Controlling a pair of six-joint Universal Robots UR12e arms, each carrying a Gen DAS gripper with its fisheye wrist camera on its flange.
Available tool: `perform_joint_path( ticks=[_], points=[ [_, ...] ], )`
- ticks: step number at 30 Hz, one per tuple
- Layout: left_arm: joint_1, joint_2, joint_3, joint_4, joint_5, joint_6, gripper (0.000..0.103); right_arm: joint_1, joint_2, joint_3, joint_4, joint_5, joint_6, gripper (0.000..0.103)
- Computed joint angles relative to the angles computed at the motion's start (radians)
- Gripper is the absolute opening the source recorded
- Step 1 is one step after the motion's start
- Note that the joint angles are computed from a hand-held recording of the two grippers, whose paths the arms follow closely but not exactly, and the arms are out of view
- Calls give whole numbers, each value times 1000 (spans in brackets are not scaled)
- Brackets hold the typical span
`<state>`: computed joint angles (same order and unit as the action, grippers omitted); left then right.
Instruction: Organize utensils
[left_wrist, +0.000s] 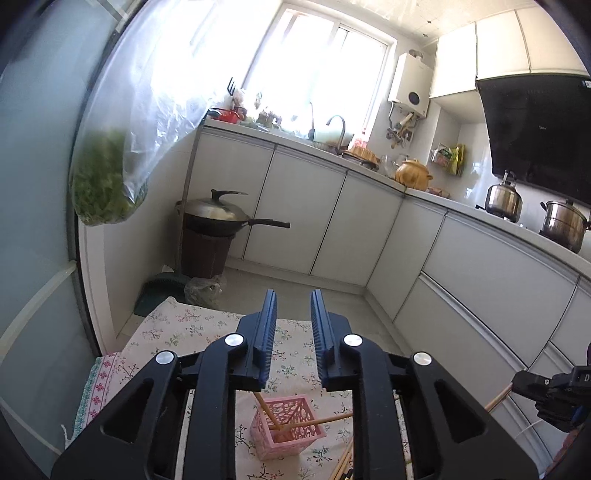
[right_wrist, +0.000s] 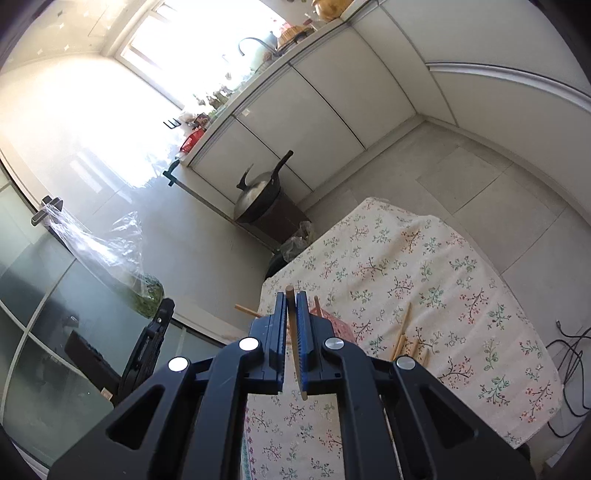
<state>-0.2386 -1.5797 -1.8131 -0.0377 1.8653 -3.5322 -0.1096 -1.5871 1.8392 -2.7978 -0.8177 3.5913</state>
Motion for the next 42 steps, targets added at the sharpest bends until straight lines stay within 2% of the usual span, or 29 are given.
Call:
perform_joint_path(
  ticks=[4, 8, 10, 16, 21, 22, 26, 29, 33, 42],
  points=[
    [6, 23, -14, -4, 0, -10, 24, 27, 24, -46, -54, -63, 37, 6],
    [12, 36, -19, -1, 6, -8, 27, 69, 55, -99, -83, -163, 27, 6],
    [18, 40, -20, -1, 3, -11, 32, 90, 75, -128, -75, -196, 12, 6],
    [42, 45, -24, -27, -35, -54, 32, 152, 127, -178, -54, -328, -31, 6],
    [42, 40, -16, -58, -59, -50, 33, 170, 171, -193, -47, -326, -21, 8],
    [39, 39, -15, -65, -60, -43, 37, 170, 174, -193, -36, -318, -20, 9],
    [19, 33, -7, -72, -33, -1, 43, 164, 157, -164, -41, -294, -33, 17],
    [6, 29, -2, -69, -23, 22, 49, 169, 132, -138, -58, -320, -84, 20],
    [-20, 16, 12, -83, 19, 61, 57, 180, 100, -103, -84, -370, -147, 32],
    [-71, -1, 20, -65, 106, 146, 74, 200, 53, -48, -122, -454, -261, 38]
  ],
)
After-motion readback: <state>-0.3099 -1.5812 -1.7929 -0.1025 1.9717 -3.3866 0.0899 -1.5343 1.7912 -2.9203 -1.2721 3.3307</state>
